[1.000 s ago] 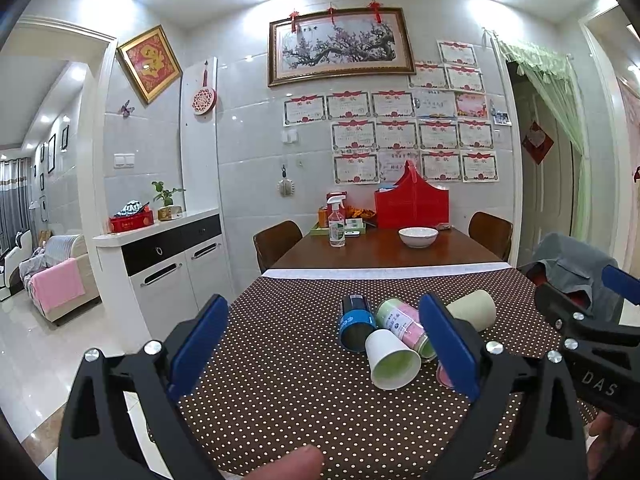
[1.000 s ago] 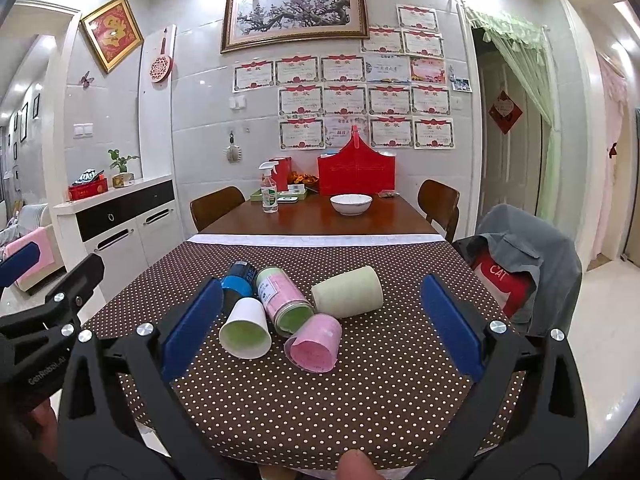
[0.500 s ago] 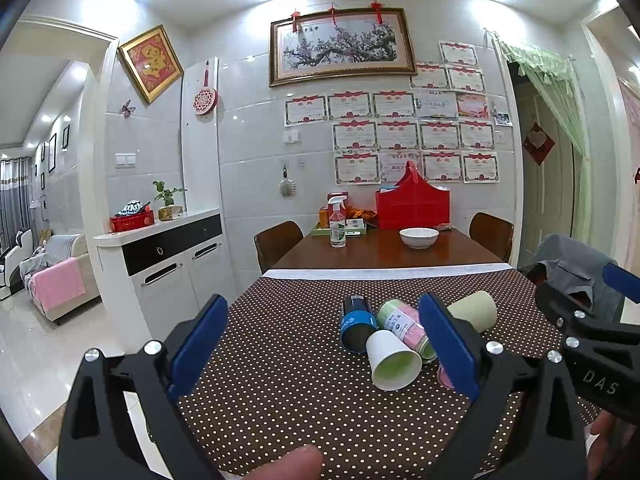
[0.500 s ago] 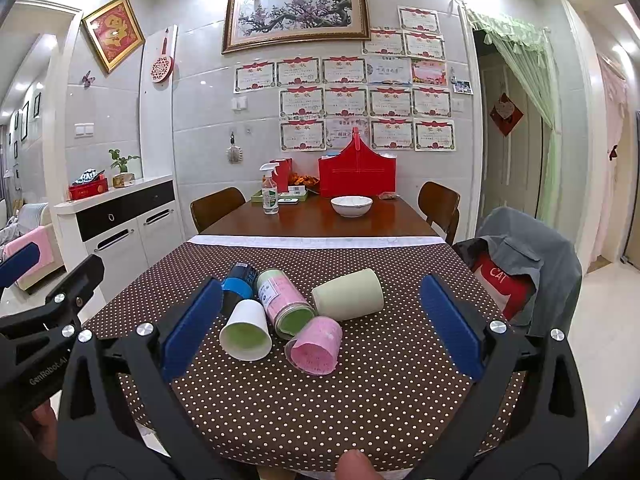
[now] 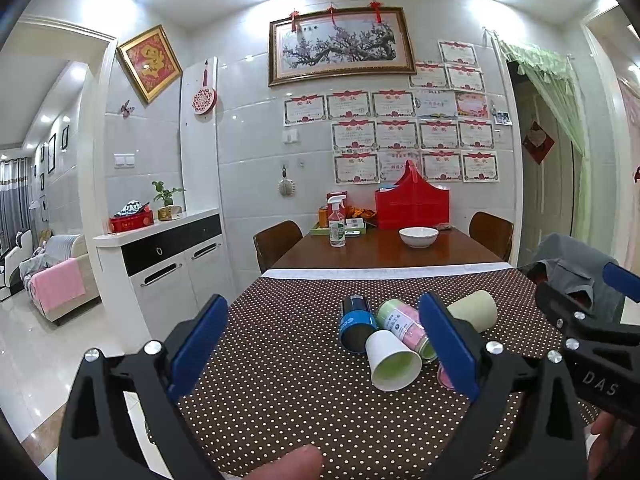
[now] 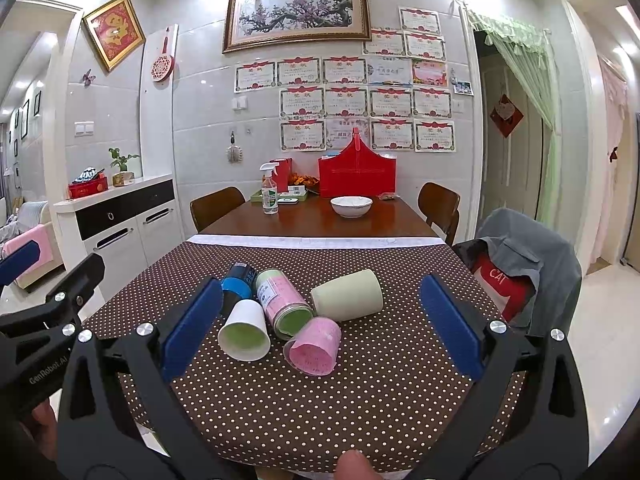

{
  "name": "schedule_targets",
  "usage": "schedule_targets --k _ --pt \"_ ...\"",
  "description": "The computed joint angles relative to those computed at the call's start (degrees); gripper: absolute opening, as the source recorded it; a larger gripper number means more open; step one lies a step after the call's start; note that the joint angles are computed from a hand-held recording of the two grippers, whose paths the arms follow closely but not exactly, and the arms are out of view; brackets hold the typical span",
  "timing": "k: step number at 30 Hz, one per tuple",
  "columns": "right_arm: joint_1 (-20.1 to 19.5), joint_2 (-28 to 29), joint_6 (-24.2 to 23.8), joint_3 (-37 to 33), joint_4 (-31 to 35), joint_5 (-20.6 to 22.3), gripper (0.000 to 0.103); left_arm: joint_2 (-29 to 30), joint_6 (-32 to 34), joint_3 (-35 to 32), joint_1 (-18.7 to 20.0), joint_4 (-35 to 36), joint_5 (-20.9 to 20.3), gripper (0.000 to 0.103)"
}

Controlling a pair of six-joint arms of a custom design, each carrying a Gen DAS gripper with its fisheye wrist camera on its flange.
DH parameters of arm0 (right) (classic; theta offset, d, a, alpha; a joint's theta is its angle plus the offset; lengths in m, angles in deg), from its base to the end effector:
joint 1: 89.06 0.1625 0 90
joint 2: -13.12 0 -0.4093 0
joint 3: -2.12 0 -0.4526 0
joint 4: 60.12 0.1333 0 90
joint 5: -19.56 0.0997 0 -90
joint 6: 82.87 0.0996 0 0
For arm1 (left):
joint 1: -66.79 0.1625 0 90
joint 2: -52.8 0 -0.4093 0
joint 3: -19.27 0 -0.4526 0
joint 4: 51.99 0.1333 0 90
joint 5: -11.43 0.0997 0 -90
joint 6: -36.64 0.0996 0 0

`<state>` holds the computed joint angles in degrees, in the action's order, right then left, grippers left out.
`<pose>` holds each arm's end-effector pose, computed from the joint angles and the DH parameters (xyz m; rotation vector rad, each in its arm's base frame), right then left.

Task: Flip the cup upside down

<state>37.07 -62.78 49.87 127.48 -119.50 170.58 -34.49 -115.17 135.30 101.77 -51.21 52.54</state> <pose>0.3077 -0.3432 0.1256 0.1994 -1.7097 1.5887 -0.2280 -0.4138 0.2347 1.0020 1.9868 -1.4465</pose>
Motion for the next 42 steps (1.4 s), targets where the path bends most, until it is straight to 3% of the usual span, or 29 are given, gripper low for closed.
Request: schedule_targets --k 11,19,31,42 --pt "-3.28 -1.20 1.72 -1.19 5.44 -1.56 0.097 5.93 -0.94 -3.48 1.76 1.35 0.88 0.095" --pt "-8.58 -3.98 5.67 -1.52 12.44 -4.08 0.097 14.24 -0.09 -10.16 4.44 3.79 3.87 0.095" --pt "-19.88 -6.76 19.72 -5.38 29.76 -7.00 0.097 36.24 0.87 -32.37 8.75 23.00 12.15 0.094" --pt "-26.15 -6.10 26.04 -9.76 38.53 -9.62 0.097 52.96 6.96 -52.11 10.41 39.45 16.24 0.094"
